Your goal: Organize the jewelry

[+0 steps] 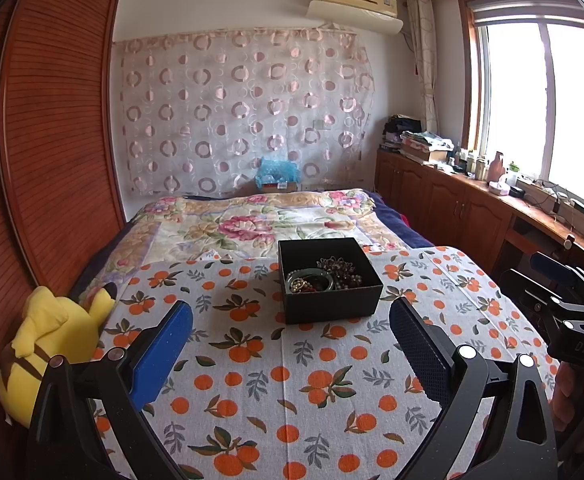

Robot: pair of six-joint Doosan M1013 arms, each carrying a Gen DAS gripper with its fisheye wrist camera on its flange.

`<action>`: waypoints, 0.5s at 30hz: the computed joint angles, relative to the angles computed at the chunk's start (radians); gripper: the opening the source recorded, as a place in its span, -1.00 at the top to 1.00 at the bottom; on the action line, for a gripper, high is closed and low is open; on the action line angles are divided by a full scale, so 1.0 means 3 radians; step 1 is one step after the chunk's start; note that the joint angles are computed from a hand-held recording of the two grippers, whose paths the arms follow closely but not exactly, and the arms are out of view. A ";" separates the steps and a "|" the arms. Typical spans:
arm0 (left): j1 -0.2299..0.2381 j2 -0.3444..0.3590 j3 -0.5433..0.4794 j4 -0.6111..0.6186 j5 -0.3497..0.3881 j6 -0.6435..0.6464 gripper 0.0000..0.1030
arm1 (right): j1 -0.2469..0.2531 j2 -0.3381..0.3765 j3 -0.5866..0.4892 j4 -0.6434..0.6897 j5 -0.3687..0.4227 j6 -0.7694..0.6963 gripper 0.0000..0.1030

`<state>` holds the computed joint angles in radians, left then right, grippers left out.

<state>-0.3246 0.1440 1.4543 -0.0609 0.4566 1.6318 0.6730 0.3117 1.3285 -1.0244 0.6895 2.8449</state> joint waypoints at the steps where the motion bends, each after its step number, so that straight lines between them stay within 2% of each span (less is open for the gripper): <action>1: -0.0001 -0.0002 0.0003 0.0003 0.0002 -0.0001 -0.85 | -0.0002 0.0000 -0.0003 -0.0001 -0.0004 0.0002 -0.95; 15: -0.0001 -0.0006 0.0013 -0.0014 -0.0016 0.0012 -0.85 | -0.0004 -0.0003 -0.0005 0.0011 -0.0002 -0.0003 -0.95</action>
